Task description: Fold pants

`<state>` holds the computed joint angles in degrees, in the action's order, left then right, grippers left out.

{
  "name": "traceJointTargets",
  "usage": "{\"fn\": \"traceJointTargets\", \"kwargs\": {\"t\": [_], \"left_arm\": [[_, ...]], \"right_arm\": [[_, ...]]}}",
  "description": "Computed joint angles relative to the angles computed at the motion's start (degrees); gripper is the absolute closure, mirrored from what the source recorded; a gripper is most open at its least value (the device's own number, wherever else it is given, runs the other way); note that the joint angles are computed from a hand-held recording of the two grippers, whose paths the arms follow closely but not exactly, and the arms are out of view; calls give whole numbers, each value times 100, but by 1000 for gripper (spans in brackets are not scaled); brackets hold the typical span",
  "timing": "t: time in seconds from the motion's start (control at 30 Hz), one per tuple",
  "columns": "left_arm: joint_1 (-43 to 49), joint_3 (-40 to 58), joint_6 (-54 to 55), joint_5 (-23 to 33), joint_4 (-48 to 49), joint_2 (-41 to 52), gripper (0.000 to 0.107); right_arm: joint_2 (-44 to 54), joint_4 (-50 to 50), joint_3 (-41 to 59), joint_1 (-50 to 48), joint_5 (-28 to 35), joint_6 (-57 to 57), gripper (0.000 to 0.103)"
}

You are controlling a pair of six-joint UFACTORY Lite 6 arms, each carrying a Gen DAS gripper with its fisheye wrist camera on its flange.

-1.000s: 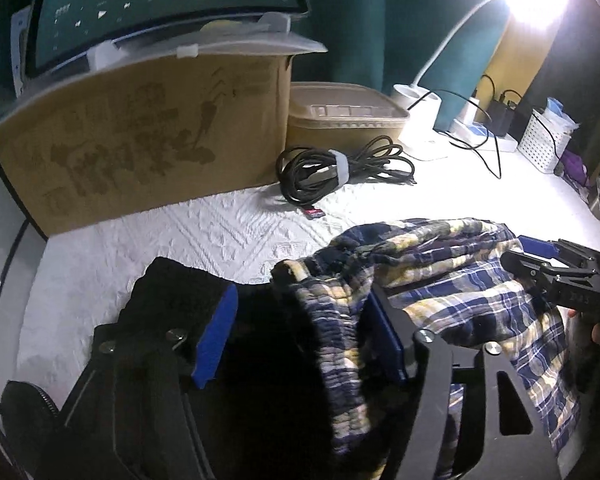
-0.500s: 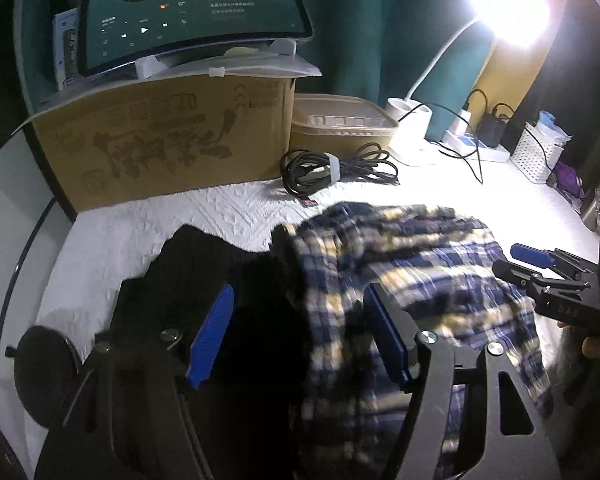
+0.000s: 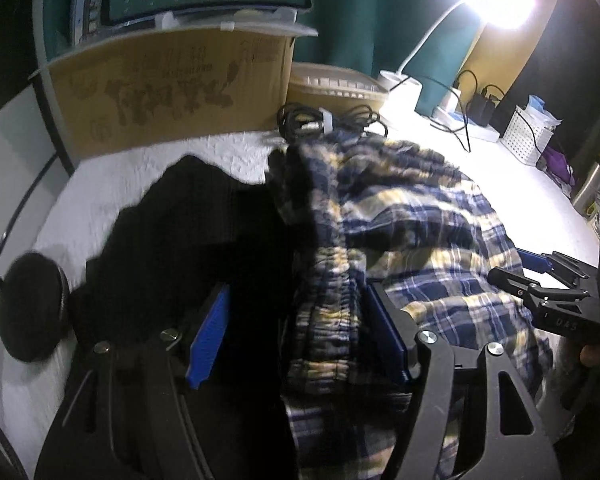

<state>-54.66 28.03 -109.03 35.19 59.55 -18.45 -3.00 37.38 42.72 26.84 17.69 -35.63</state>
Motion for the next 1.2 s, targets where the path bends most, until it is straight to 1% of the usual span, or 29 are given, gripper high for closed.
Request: {"fn": "traceJointTargets", "kwargs": {"t": [0.1, 0.2, 0.3, 0.57, 0.87, 1.07, 1.2], "left_arm": [[-150, -147, -182, 56, 32, -141, 39], [-547, -189, -494, 362, 43, -311, 39], [-1166, -114, -780, 878, 26, -358, 39], [-2212, 161, -1130, 1656, -152, -243, 39], [-2932, 610, -1391, 2048, -130, 124, 39], [-3242, 1031, -1410, 2185, -83, 528, 39], [-3411, 1384, -1322, 2300, -48, 812, 39]], "right_arm": [[-215, -248, -167, 20, 9, 257, 35], [-449, -592, -290, 31, 53, 602, 34], [-713, -887, -447, 30, 101, 913, 34], [-1567, -1662, -877, -1, 345, 1677, 34], [-2856, -2189, -1407, -310, 902, 2119, 34], [-3751, -2187, -1686, -782, 1423, 1934, 34], [-4355, -1956, -1831, -1340, 1869, 1481, 34]]}}
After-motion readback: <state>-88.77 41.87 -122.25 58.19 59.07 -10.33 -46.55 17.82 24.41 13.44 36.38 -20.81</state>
